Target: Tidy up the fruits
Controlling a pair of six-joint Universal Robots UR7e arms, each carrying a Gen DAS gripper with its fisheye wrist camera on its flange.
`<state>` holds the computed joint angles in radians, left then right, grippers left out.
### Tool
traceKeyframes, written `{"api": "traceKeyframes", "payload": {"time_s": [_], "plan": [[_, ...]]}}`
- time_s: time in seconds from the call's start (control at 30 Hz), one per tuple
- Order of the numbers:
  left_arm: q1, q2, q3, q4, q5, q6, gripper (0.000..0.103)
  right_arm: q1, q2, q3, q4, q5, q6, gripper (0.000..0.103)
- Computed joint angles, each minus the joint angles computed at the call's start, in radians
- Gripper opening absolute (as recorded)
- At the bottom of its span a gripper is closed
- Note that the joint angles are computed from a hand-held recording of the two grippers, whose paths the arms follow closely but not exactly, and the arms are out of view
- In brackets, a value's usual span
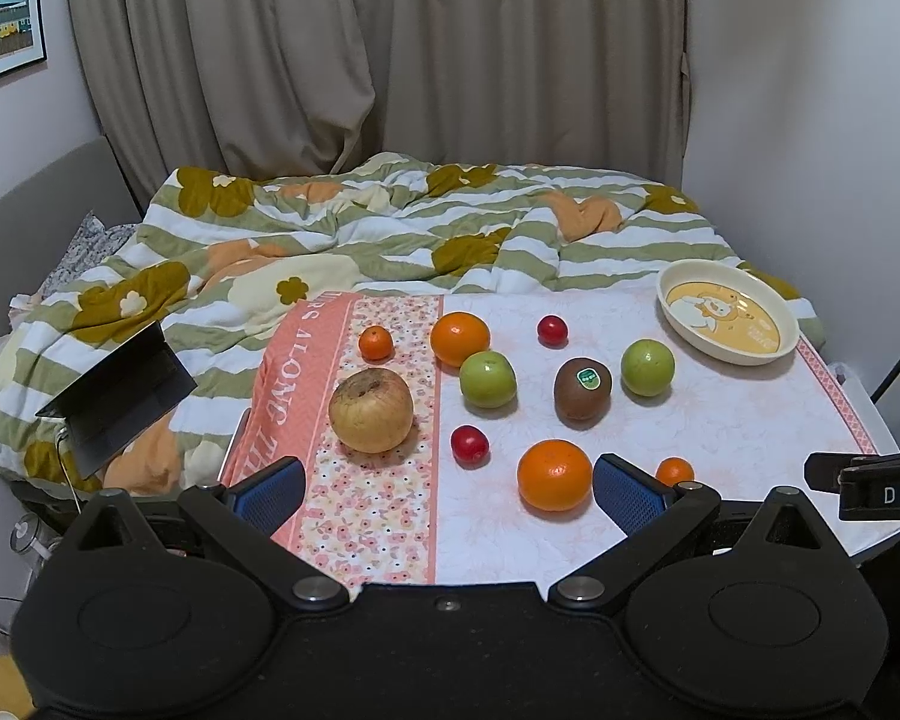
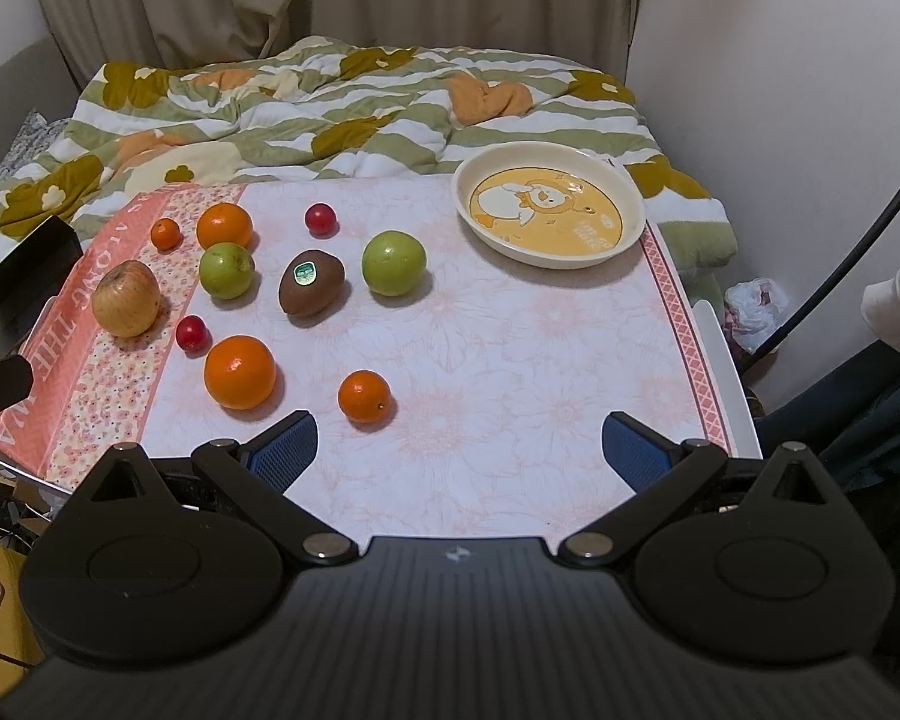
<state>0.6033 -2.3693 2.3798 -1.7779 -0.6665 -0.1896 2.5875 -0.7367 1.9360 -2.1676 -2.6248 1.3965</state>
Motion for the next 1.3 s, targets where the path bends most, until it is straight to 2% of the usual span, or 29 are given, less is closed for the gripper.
{"api": "traceKeyframes", "payload": {"time_s": [1.3], "plan": [[0.007,0.003,-0.002,-0.018,-0.005,0.011,0.103,-0.003,-0.001,0.001,-0.004,-0.003,-0.002,0.103]]}}
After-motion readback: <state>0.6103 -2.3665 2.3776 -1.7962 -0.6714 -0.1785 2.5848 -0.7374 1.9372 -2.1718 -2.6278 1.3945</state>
